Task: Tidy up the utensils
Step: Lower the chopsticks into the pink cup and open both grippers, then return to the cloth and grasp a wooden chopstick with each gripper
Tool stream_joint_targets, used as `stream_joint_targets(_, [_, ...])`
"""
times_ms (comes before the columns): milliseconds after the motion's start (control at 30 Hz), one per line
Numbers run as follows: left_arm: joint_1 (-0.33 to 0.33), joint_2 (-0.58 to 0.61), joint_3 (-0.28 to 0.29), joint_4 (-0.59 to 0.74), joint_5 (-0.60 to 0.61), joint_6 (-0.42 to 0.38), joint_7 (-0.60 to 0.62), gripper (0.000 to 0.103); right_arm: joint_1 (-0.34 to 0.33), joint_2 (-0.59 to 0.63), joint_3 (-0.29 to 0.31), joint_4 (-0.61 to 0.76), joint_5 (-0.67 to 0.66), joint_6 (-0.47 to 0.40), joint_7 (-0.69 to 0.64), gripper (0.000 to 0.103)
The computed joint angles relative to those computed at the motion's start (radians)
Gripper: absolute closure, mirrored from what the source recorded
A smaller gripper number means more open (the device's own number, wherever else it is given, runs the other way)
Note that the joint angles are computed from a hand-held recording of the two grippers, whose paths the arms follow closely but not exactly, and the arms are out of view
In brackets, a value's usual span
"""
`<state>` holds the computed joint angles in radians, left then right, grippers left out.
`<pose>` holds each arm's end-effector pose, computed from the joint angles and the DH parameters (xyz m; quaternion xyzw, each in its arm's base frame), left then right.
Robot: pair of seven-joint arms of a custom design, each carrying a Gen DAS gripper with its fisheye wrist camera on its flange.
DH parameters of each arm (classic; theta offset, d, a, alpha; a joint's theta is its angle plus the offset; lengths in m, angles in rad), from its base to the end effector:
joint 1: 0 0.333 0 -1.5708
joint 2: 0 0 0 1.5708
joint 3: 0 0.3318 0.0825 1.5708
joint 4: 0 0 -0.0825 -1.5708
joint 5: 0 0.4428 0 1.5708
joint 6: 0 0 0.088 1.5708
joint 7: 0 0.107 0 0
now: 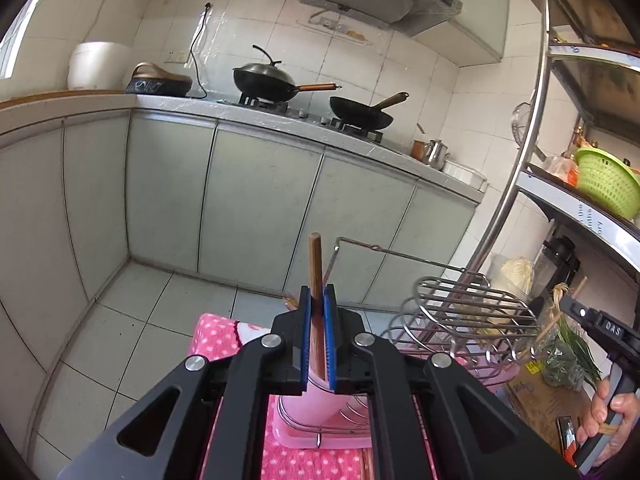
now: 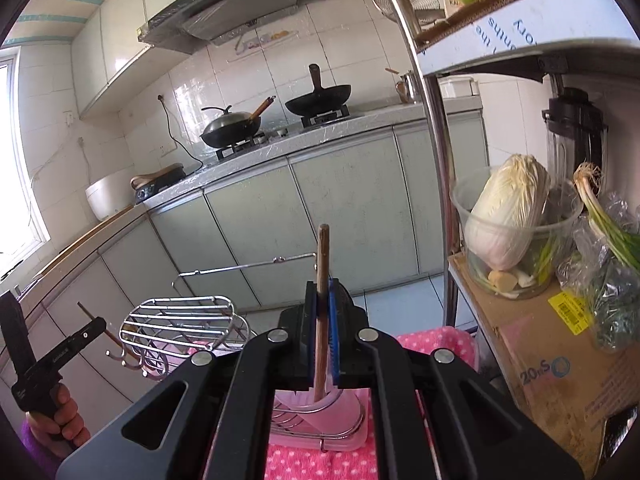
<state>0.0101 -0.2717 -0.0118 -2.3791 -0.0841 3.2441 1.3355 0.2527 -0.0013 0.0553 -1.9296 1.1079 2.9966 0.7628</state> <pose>0.5471 0.0069 0.5539 -0.6836 0.4930 -0.4334 0.3190 0.6370 0.1354 0.5757 -0.6209 0.5638 -0.2038 0.5051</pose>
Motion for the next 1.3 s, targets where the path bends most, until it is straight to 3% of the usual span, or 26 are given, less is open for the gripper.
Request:
stream_joint_targets(167, [0.033, 0.041, -0.02, 0.042, 0.002, -0.011, -0.017, 0.097, -0.001, 0.009, 0.004, -0.01, -0.037, 0.006, 0.041, 0.097])
stream_joint_targets(300, [-0.048, 0.044, 0.057, 0.049, -0.04, -0.02, 0.003, 0.096, -0.006, 0.009, 0.003, -0.016, -0.089, -0.005, 0.102, 0.097])
stream_joint_targets(367, [-0.095, 0.036, 0.098, 0.045, -0.064, -0.024, 0.023, 0.092, -0.01, 0.008, 0.001, -0.018, -0.124, -0.022, 0.134, 0.097])
stream_joint_targets(400, [-0.091, 0.034, 0.093, 0.045, -0.075, -0.024, 0.034, 0.086, -0.011, 0.006, 0.0, -0.019, -0.137, -0.028, 0.145, 0.095])
stream_joint_targets(467, [-0.02, 0.022, 0.029, 0.035, -0.051, -0.024, 0.009, 0.078, -0.013, 0.001, -0.002, -0.017, -0.113, -0.046, 0.127, 0.083])
stream_joint_targets(533, [-0.002, 0.009, 0.013, 0.028, -0.044, -0.021, 0.003, 0.071, -0.011, -0.008, -0.003, -0.019, -0.066, -0.047, 0.09, 0.063])
stream_joint_targets(733, [0.021, -0.063, 0.0, -0.017, -0.036, -0.013, -0.027, 0.064, 0.015, -0.062, -0.018, -0.059, 0.012, -0.005, 0.001, 0.061])
stream_joint_targets(933, [-0.079, -0.171, 0.083, -0.102, -0.04, -0.028, -0.001, 0.063, 0.082, -0.162, -0.061, -0.165, 0.124, 0.056, -0.111, 0.061])
stream_joint_targets(1067, [-0.153, -0.226, 0.132, -0.153, -0.053, -0.083, 0.048, 0.063, 0.106, -0.207, -0.081, -0.247, 0.08, 0.033, -0.059, 0.061])
stream_joint_targets(1233, [-0.309, -0.226, 0.239, -0.167, -0.146, -0.245, 0.171, 0.066, 0.106, -0.222, -0.097, -0.327, -0.033, -0.072, 0.074, 0.061])
stream_joint_targets(1300, [-0.327, -0.188, 0.243, -0.146, -0.184, -0.328, 0.197, 0.071, 0.104, -0.215, -0.096, -0.344, -0.07, -0.097, 0.116, 0.061])
